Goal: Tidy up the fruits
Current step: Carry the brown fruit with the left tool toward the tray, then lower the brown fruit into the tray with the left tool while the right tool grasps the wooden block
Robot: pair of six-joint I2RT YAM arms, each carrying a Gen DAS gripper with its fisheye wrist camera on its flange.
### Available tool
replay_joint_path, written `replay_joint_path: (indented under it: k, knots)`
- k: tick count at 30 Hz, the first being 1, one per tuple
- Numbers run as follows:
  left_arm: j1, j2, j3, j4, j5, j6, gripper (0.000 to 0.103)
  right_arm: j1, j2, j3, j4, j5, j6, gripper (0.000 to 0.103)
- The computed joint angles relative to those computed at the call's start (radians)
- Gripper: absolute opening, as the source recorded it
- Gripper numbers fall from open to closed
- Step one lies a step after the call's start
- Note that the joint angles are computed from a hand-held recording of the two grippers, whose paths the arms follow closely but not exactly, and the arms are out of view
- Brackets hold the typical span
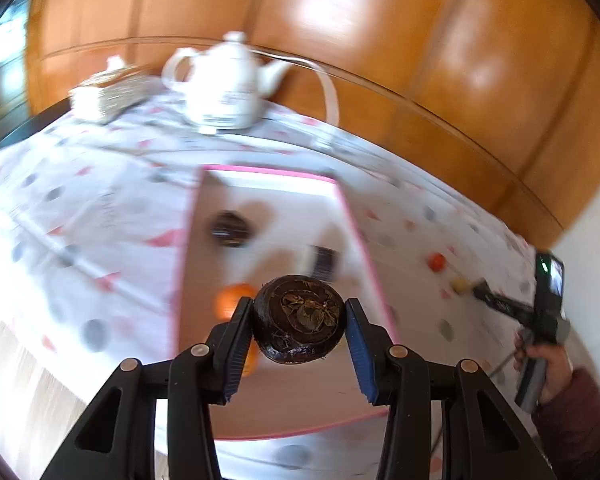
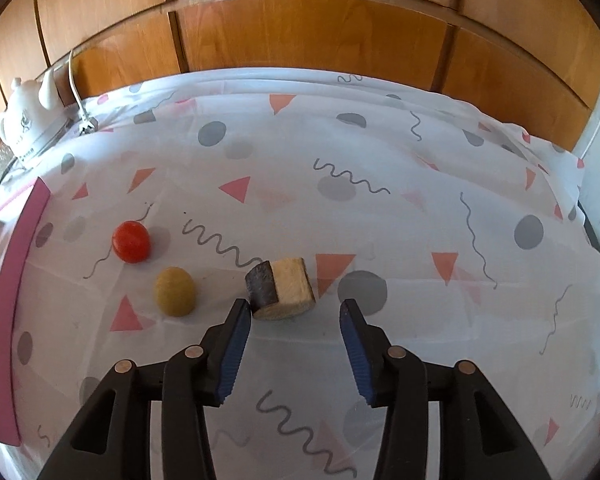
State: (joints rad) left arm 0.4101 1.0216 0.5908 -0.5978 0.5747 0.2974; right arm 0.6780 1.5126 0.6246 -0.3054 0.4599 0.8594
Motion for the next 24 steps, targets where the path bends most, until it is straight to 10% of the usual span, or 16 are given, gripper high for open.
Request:
replay_joint_path:
  k: [8, 24]
  knots:
    - [0.225, 0.212, 0.091, 0.025, 0.06, 0.044, 0.046, -0.027, 0.035, 0.031, 0.021, -0.017, -0.072, 0.042]
    - [-0.106, 0.452, 0.16, 0.26, -0.062, -0.243, 0.046, -0.028, 0.047, 0.044, 0.014, -0.014, -0.116, 0.034]
